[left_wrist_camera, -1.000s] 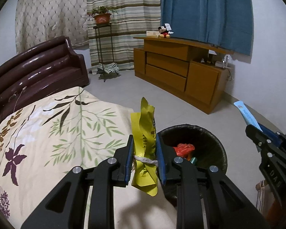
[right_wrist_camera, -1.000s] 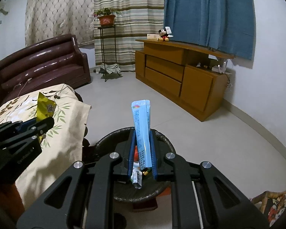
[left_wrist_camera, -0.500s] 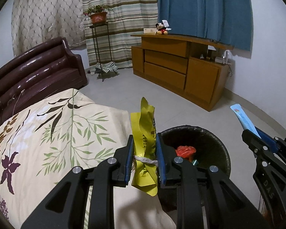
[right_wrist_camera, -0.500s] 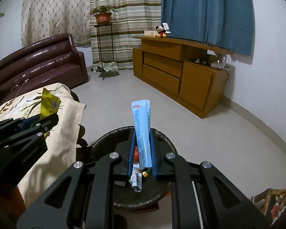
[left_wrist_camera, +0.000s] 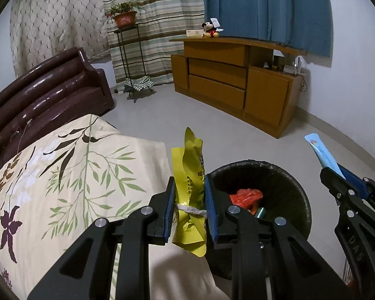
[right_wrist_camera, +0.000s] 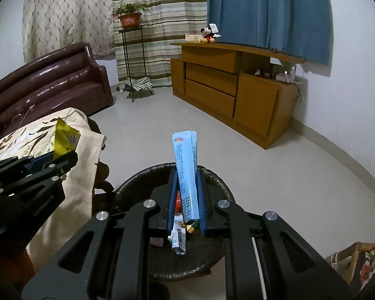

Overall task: Collect trash
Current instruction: 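Carry the yellow wrapper and blue tube over the bin and open both tools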

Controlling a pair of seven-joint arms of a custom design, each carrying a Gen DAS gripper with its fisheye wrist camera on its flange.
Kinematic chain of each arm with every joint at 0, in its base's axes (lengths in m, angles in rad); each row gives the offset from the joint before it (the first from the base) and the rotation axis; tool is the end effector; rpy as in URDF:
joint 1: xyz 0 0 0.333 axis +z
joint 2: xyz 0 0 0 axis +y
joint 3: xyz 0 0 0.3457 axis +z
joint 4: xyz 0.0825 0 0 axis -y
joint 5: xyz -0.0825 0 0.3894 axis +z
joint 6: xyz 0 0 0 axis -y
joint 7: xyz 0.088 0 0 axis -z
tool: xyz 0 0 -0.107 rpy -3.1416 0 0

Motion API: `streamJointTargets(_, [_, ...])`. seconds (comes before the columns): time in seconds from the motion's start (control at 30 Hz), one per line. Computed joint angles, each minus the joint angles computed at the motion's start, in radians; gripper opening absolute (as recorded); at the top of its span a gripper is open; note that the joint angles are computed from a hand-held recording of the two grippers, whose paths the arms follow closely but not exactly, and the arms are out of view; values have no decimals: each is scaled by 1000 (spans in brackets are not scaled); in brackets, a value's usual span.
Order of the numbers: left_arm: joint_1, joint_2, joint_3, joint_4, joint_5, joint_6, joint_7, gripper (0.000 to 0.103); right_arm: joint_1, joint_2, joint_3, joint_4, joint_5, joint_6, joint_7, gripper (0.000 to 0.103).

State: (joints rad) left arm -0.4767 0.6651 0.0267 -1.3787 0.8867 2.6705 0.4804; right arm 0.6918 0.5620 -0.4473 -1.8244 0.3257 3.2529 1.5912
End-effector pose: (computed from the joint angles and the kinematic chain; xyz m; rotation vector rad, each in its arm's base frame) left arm 0.7000 -0.3702 0.4051 -1.6523 1.7390 -0.7176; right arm 0.6870 0.1964 0.3874 -1.6916 1.5954 -0.7850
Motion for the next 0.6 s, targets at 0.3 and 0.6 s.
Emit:
streamJointTargets(0.3, [11, 60, -22, 90, -73, -42, 97, 25, -27, 42, 4, 58, -20, -38, 41, 16])
streamJointTargets(0.6, [2, 73, -10, 113, -107, -59, 125, 70, -20, 61, -17, 75, -57, -45, 109, 33])
